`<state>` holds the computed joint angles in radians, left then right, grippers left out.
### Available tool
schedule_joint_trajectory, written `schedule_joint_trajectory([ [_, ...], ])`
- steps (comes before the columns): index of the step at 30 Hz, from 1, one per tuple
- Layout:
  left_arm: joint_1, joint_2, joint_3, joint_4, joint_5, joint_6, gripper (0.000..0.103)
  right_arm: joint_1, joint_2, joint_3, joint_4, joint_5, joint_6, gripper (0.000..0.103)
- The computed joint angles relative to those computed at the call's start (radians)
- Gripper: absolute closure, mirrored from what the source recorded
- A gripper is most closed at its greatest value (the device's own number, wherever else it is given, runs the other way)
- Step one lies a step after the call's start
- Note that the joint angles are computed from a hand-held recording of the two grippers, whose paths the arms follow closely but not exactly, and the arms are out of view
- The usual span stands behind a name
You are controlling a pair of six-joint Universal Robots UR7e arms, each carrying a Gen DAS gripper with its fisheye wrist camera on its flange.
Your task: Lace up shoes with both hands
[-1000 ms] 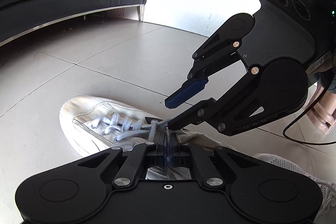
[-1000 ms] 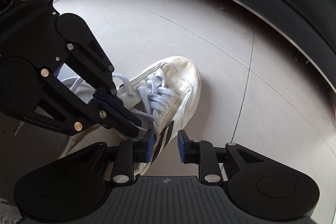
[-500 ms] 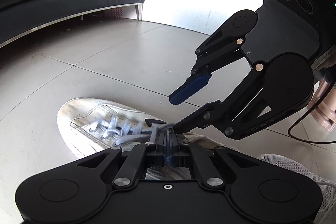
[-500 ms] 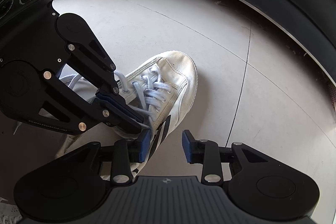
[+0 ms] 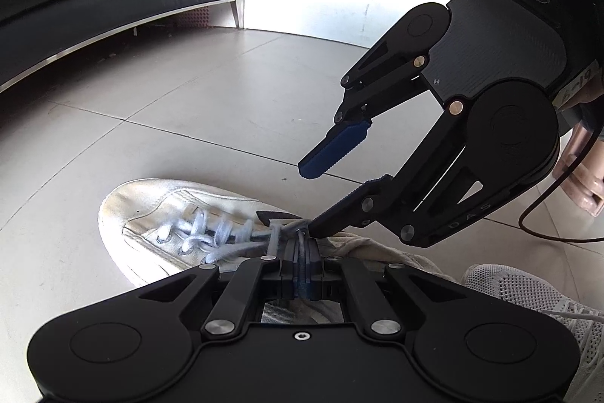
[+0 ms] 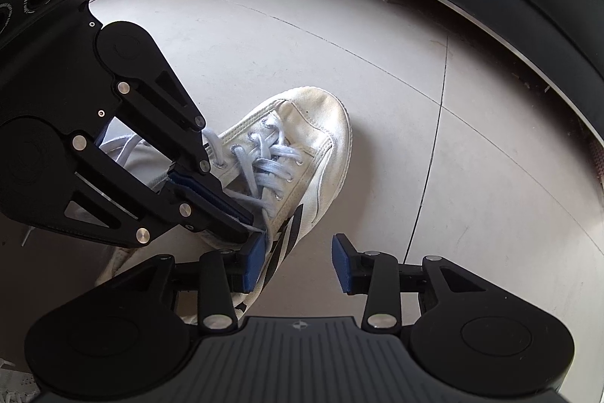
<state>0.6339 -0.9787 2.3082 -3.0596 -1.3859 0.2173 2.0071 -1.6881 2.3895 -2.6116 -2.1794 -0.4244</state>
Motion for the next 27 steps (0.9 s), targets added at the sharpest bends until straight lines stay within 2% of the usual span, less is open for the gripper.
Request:
schedule_joint_trajectory([
  [9,0.004,0.019,-0.034,0.039,-0.007,-0.005,0.101,-0.005,-0.003,-0.002,0.006,-0.006,0.012,0.062],
  [11,0.002,0.017,-0.034,0.042,-0.007,-0.002,0.096,-0.008,-0.005,-0.002,0.006,-0.001,0.013,0.061],
  [13,0.004,0.004,-0.029,0.051,-0.02,0.011,0.082,-0.009,-0.006,-0.003,0.008,0.0,0.011,0.061],
  [16,-0.009,-0.006,-0.018,0.042,-0.011,0.027,0.074,-0.012,-0.007,-0.006,0.013,0.002,0.009,0.061],
  [19,-0.018,-0.013,-0.019,0.059,0.002,0.033,0.076,-0.01,-0.007,-0.011,0.027,0.002,0.014,0.061],
  [20,-0.018,-0.017,-0.022,0.075,0.001,0.032,0.077,0.029,-0.046,-0.012,0.083,-0.01,0.045,0.061],
  [23,-0.027,-0.026,-0.031,0.127,0.022,0.044,0.094,0.038,-0.06,-0.016,0.109,-0.01,0.058,0.06],
  [26,-0.033,-0.025,-0.04,0.16,0.037,0.049,0.096,0.033,-0.051,-0.007,0.088,-0.01,0.051,0.059],
  [27,-0.034,-0.023,-0.042,0.164,0.038,0.052,0.1,-0.004,-0.025,-0.008,0.042,0.004,0.007,0.059],
])
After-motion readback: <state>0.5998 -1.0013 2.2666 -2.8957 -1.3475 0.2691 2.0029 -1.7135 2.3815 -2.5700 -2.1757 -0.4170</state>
